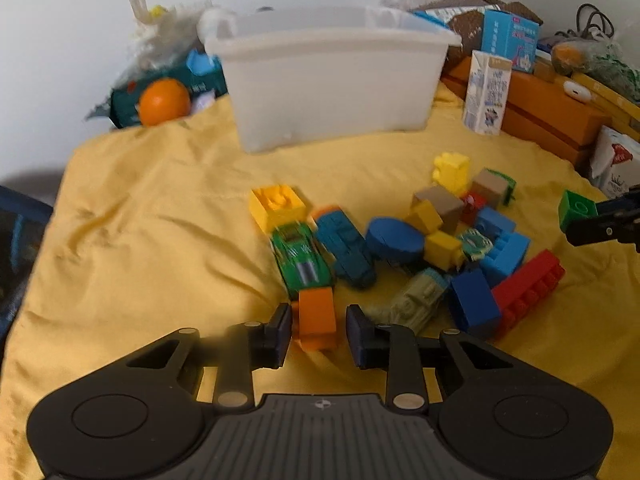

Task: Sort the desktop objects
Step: 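Grasp the orange block with the left gripper while the right grasps the green block, then carry both blocks over the white bin and open both grippers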

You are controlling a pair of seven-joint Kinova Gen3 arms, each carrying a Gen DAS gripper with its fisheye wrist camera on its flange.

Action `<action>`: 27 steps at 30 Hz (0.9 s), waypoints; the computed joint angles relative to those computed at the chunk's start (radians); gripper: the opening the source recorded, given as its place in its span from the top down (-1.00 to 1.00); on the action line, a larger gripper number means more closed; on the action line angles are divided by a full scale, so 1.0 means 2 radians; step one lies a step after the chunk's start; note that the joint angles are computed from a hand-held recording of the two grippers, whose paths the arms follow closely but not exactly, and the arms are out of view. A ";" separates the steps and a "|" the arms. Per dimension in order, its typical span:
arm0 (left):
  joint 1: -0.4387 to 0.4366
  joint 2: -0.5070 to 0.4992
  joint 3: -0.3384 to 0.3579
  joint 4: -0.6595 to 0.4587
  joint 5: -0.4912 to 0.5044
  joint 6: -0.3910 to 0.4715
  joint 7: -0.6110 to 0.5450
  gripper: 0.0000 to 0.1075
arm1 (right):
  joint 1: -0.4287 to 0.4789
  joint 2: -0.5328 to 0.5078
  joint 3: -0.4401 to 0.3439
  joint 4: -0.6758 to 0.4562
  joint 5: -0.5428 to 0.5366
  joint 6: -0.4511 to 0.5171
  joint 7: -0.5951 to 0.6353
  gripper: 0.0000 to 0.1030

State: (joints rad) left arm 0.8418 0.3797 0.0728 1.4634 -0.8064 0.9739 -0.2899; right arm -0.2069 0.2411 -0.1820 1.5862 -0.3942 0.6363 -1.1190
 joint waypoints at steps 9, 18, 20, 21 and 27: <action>0.010 -0.023 0.003 0.024 -0.028 -0.010 0.038 0.52 | 0.004 -0.006 0.002 0.007 -0.006 0.000 0.007 0.21; 0.015 -0.053 0.019 0.013 -0.086 0.035 0.110 0.52 | 0.010 -0.015 -0.001 0.012 -0.025 -0.019 0.014 0.21; 0.003 -0.053 0.022 -0.005 -0.089 0.036 0.100 0.52 | 0.012 -0.017 -0.005 0.009 -0.037 -0.028 0.019 0.21; -0.003 -0.051 0.022 -0.018 -0.089 0.036 0.093 0.52 | 0.014 -0.017 -0.007 0.005 -0.044 -0.031 0.024 0.21; -0.058 -0.019 0.017 -0.130 -0.043 0.024 0.006 0.52 | 0.003 0.013 -0.012 -0.081 -0.048 -0.025 0.024 0.21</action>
State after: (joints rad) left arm 0.7254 0.3410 0.1067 1.2028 -0.8919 1.0224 -0.2778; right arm -0.2014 0.2677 -0.2069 1.4238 -0.4903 0.5858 -1.0700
